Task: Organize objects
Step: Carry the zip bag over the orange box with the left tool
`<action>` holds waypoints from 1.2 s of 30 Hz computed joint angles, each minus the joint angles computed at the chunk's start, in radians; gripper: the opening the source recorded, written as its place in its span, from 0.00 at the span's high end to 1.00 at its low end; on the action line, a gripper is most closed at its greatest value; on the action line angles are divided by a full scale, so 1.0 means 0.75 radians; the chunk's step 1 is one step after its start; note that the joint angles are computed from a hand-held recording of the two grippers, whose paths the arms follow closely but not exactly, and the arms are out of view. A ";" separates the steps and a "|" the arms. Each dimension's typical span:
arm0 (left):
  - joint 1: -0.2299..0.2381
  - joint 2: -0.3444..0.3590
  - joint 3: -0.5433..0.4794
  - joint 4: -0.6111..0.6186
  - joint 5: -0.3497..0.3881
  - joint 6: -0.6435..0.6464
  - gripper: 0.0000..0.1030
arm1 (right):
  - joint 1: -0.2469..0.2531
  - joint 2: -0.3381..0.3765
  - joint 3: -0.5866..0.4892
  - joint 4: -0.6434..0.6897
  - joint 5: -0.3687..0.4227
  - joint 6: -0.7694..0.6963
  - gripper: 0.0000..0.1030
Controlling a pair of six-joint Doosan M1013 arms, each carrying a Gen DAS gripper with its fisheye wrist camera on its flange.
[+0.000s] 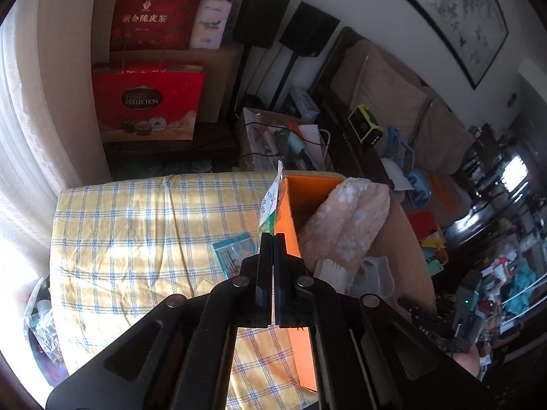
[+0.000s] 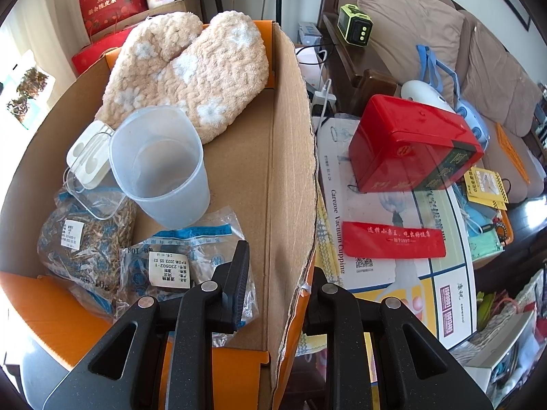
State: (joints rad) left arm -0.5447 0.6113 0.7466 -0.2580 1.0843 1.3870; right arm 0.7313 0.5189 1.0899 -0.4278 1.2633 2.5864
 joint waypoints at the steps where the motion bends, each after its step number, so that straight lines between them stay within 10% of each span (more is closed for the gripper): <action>1: -0.008 -0.008 0.004 -0.006 -0.004 0.021 1.00 | 0.000 0.000 0.000 0.000 0.000 0.000 0.77; 36: -0.255 0.000 0.098 0.103 0.148 0.385 0.99 | 0.001 -0.002 0.003 0.001 -0.002 0.001 0.77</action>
